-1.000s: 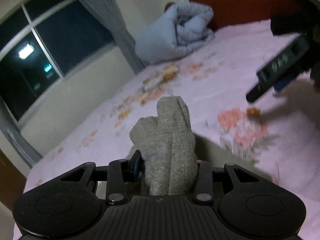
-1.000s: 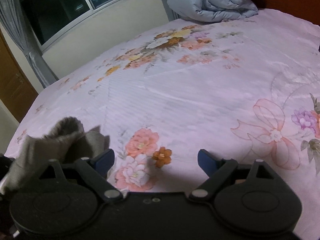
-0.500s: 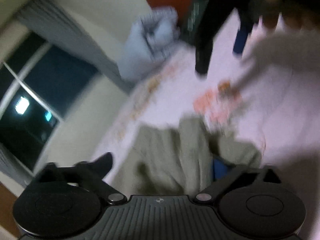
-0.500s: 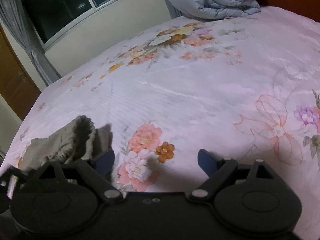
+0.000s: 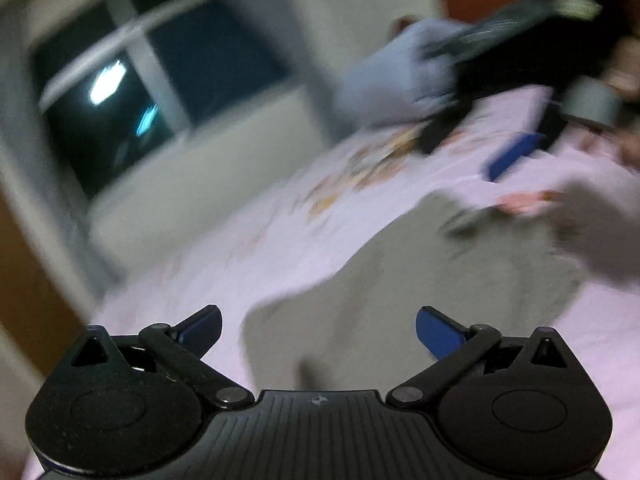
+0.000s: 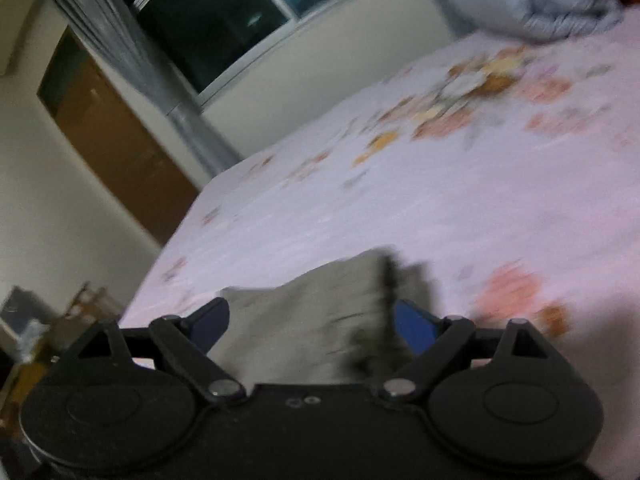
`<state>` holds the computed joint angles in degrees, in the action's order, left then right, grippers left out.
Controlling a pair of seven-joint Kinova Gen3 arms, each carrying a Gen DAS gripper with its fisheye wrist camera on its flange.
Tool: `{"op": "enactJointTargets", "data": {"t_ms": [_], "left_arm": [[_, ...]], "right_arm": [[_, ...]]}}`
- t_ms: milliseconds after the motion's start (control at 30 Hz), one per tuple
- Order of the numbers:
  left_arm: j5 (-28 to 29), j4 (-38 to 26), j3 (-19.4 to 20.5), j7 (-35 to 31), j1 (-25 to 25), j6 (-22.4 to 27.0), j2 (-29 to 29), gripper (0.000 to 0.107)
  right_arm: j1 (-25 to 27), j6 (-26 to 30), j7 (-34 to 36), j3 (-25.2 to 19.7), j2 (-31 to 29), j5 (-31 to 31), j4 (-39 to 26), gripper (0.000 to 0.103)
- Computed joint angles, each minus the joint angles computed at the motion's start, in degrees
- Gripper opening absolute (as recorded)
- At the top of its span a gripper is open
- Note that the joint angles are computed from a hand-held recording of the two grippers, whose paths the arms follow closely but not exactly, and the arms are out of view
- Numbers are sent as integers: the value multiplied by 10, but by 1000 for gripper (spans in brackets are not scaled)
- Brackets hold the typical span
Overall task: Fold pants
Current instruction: 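Open the left gripper and release the leg end, then grasp the elastic waistband of the trousers with the right gripper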
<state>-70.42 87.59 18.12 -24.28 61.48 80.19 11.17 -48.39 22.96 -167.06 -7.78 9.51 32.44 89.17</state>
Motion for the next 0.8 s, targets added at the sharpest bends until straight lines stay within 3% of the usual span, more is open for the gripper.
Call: {"op": "enactJointTargets", "data": {"t_ms": [67, 167, 233, 300, 333, 367, 467, 500, 533, 567, 633, 700, 800], "left_arm": [[47, -10, 2, 30, -41, 7, -16, 102], [100, -38, -43, 40, -54, 28, -14, 102], [142, -51, -47, 47, -86, 20, -17, 102], [189, -47, -41, 68, -128, -5, -28, 102], [212, -40, -33, 85, -155, -27, -33, 102], [235, -28, -30, 102, -174, -51, -42, 102], [265, -3, -43, 138, -189, -98, -56, 102], [268, 10, -40, 154, -194, -114, -61, 102], [274, 24, -36, 172, -198, -126, -71, 102], [277, 32, -33, 181, -205, -138, -74, 102], [286, 44, -34, 191, -215, -154, -87, 102], [295, 42, -25, 180, -235, -150, -88, 102], [305, 35, -20, 169, -247, -142, -86, 102]], "right_arm": [[9, 2, 31, -17, 24, -42, -28, 84], [-3, 35, 63, -21, 50, -68, -65, 84], [-24, 79, 73, -5, 61, -77, -86, 83], [-47, 110, 69, 20, 60, -73, -78, 74], [-42, 112, 53, 19, 51, -72, -60, 63], [-27, 105, 35, 11, 41, -79, -38, 53], [40, 51, -3, -41, 20, -90, 5, 47], [44, 42, -26, -44, 13, -76, 10, 47], [38, 33, -49, -37, -2, -54, 17, 55], [21, 33, -67, -19, -16, -30, 24, 76], [-19, 59, -88, 24, -39, 10, 33, 97], [-17, 64, -117, 29, -46, 15, 51, 96], [9, 73, -133, 4, -50, 14, 71, 94]]}}
